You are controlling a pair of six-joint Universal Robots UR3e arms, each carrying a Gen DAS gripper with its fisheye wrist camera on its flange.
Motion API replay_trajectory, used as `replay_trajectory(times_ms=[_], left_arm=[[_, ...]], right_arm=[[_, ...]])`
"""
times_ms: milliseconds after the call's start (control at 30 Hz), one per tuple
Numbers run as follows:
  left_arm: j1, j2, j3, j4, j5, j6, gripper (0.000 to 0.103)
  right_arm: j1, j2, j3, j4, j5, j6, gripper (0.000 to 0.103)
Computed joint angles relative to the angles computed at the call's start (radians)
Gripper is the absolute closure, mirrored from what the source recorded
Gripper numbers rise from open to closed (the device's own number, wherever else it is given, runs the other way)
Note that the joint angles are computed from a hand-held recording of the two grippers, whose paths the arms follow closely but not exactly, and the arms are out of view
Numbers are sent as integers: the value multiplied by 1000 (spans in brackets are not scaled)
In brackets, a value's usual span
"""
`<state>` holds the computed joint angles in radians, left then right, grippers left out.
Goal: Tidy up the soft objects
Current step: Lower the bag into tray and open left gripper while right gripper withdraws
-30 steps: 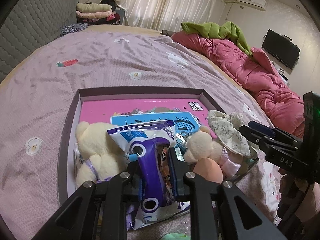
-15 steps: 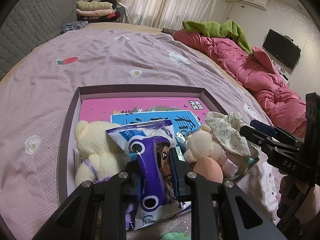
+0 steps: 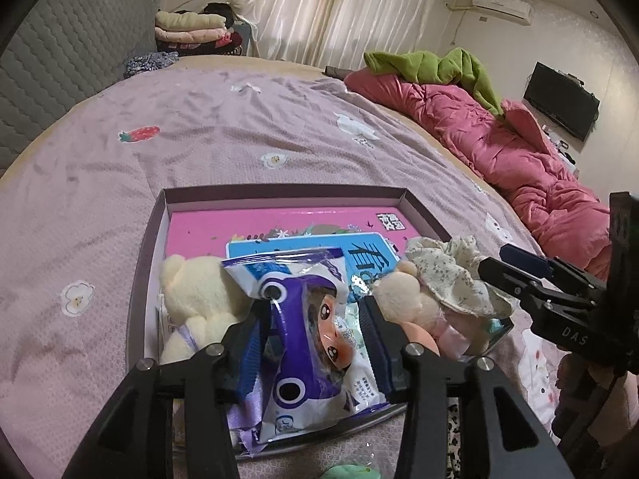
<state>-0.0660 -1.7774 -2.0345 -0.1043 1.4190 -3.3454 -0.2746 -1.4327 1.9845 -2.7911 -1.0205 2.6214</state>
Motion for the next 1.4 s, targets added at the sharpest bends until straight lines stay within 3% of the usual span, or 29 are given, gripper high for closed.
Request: replay_trajectory(times_ms=[267,1067,1400], left_arm=[[10,38,-28,35,-2,0,50],[-4,114,-84,79,58,8,44],[-29,182,-144,33,86,-25,44]], right_arm=[[-4,-15,22,-39,11,-4,36],[-28,-74,97,-140,42,-36,28],[-110,-253,214,0,169,-166,27]])
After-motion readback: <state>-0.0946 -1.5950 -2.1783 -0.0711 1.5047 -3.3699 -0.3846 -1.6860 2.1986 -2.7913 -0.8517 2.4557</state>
